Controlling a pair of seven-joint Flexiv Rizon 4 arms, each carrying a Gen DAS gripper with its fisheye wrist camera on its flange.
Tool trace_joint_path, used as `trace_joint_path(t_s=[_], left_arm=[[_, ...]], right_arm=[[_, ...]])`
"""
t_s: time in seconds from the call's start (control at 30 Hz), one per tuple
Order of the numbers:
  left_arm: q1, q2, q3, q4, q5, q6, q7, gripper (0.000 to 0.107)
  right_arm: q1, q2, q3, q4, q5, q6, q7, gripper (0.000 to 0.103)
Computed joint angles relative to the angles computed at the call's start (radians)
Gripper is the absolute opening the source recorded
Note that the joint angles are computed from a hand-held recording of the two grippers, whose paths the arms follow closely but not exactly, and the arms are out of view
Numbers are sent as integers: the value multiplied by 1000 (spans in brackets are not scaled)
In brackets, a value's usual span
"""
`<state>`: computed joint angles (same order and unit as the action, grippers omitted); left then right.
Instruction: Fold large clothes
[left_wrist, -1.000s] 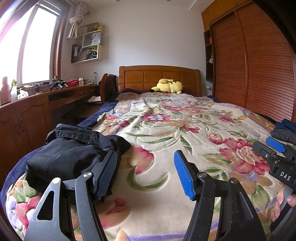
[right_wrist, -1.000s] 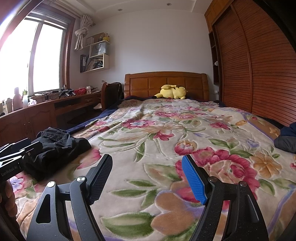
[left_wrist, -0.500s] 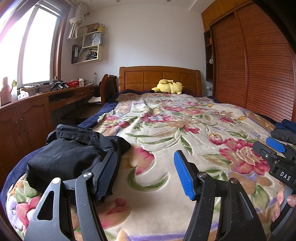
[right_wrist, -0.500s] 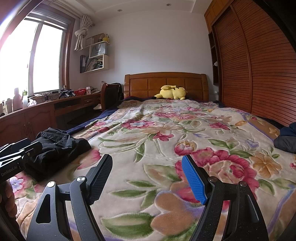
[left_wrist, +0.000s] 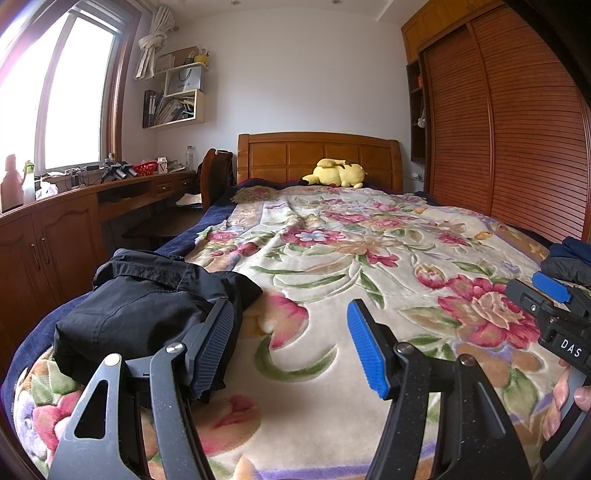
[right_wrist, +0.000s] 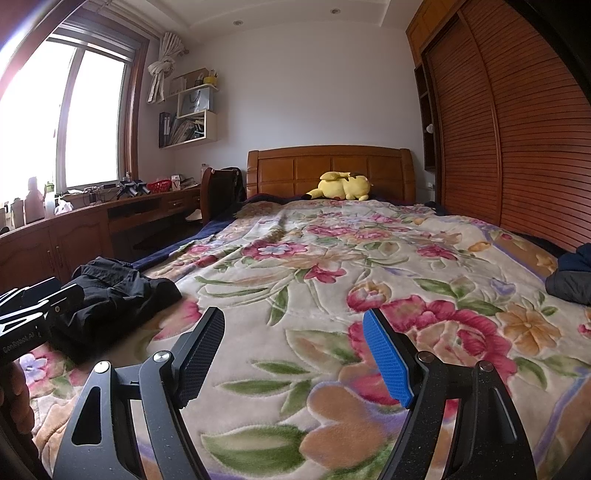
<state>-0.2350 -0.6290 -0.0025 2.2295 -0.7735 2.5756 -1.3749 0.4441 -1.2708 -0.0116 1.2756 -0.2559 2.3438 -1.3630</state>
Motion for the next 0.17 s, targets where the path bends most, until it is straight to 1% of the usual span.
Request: trace_joint_path(t_s=[0.17], left_arm=[[1,2,1,0,2,-3,0,65]], right_arm=[[1,0,0,0,2,-1,-1,79]])
